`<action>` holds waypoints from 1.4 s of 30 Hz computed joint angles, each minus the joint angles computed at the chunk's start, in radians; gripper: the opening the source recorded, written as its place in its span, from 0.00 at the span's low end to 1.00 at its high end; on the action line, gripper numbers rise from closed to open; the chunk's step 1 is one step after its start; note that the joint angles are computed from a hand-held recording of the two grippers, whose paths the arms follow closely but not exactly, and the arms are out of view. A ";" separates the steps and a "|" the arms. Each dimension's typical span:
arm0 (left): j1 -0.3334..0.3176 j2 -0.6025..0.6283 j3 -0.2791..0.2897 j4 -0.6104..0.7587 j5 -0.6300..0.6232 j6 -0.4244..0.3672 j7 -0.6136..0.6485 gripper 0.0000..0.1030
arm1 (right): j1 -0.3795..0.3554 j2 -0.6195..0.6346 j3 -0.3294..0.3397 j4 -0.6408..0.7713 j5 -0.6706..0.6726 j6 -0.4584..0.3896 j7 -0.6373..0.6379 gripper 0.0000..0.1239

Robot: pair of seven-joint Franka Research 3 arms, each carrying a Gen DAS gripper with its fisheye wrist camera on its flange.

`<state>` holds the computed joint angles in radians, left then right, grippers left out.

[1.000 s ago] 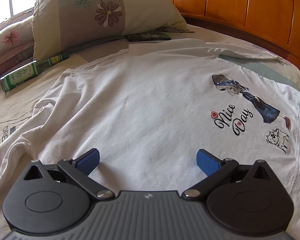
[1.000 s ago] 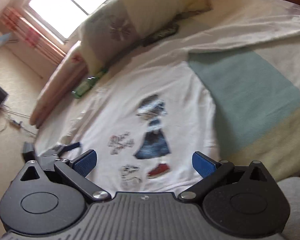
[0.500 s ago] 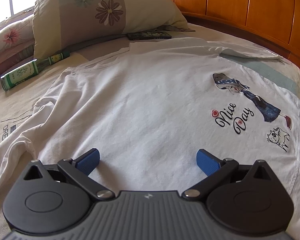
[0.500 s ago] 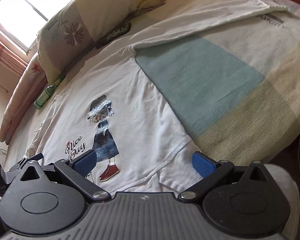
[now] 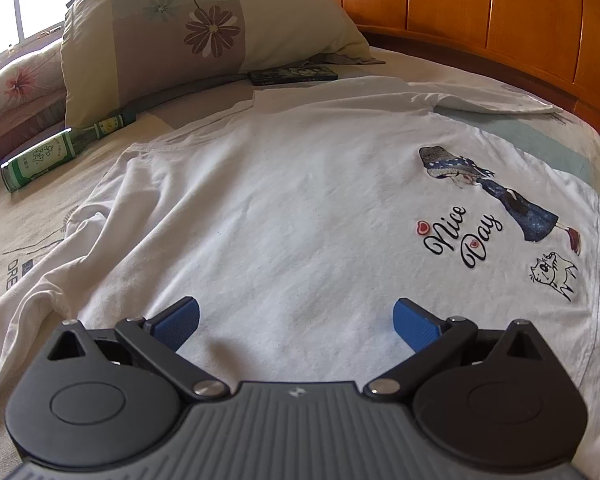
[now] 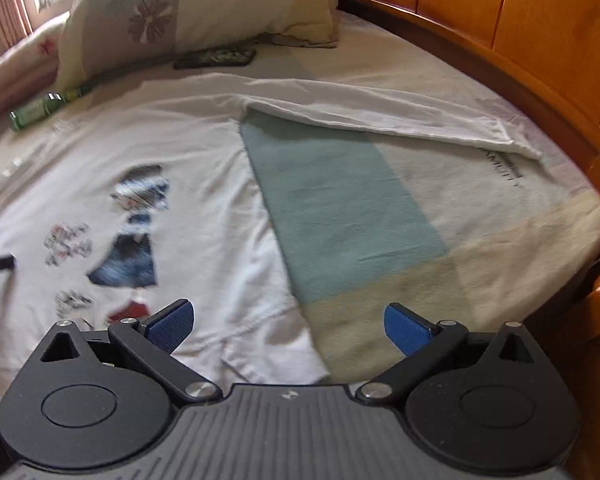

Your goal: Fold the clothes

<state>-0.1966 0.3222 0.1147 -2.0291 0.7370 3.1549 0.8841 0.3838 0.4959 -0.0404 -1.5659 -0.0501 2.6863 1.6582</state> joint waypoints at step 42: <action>-0.161 0.320 -0.172 0.618 -0.253 -0.450 0.358 0.99 | -0.427 -0.058 0.460 -0.180 1.105 0.082 -1.228 0.83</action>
<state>-0.3577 0.6424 -0.0570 -1.4114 0.4844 2.7051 1.2421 -0.0429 0.4379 0.4194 -1.7461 1.0544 2.7680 0.4300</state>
